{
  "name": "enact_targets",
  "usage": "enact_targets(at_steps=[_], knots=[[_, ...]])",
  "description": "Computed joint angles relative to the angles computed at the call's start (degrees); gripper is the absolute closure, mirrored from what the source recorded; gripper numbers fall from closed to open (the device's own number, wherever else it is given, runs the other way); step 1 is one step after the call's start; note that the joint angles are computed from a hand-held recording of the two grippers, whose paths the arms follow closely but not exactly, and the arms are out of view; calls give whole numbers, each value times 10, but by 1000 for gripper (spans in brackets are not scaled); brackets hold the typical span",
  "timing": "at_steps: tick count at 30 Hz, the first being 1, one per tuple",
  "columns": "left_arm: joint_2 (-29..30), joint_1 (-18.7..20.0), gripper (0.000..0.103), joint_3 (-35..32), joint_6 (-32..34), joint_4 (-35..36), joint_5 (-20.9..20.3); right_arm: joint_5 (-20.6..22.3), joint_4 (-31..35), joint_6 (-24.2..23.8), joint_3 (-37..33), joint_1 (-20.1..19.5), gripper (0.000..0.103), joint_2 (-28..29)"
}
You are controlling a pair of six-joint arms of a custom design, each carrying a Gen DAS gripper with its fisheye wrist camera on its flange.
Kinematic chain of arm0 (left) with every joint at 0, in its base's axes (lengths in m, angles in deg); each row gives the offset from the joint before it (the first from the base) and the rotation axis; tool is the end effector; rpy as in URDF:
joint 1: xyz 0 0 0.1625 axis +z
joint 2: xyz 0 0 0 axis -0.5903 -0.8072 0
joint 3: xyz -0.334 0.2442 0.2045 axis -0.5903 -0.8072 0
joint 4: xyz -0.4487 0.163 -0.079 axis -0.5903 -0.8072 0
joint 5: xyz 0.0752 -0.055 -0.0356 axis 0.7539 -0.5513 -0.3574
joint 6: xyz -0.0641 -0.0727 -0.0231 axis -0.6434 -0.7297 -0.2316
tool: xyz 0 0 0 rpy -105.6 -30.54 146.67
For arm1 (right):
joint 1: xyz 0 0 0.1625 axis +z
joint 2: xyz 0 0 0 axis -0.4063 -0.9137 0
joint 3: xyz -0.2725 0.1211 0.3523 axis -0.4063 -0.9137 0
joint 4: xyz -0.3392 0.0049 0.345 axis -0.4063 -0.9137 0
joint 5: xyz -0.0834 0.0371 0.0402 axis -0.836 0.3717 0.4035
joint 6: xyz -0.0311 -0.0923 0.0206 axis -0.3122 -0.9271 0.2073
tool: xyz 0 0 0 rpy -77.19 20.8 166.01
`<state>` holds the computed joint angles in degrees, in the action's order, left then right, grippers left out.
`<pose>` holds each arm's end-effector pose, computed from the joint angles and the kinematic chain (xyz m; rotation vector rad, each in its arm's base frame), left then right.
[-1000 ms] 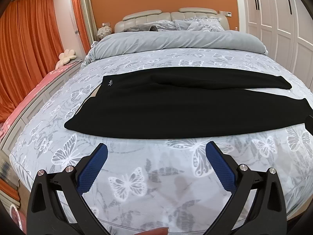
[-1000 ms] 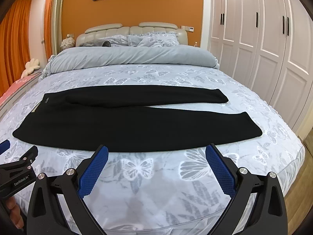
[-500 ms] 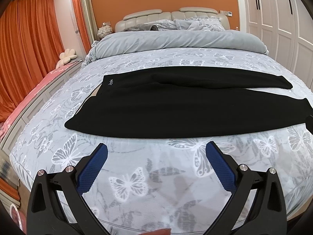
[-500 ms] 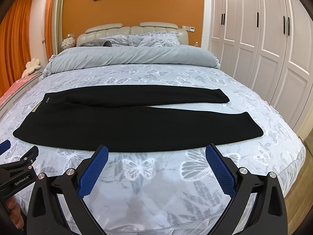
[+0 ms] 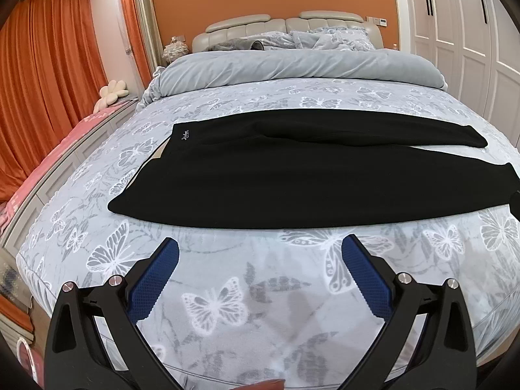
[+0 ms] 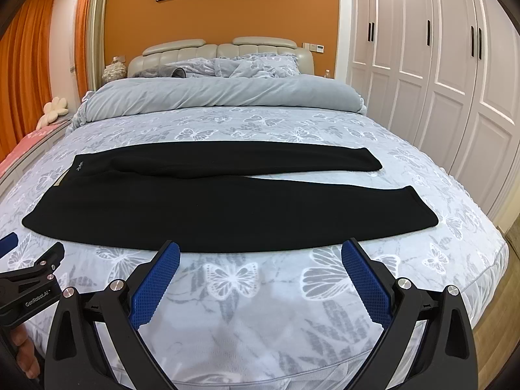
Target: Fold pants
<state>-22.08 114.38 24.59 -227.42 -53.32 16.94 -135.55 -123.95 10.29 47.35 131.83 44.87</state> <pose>0.0546 -0.8071 0.2976 0.0029 1.8577 -1.0489 0.3577 -0.8495 -0.0886 0.6740 -2.1705 1.0786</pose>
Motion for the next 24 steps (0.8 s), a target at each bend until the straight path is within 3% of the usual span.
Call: enact_targets(at_steps=[24], knots=[[1, 1, 5, -1, 0, 1, -2, 1, 4, 2, -3, 1, 5, 3]])
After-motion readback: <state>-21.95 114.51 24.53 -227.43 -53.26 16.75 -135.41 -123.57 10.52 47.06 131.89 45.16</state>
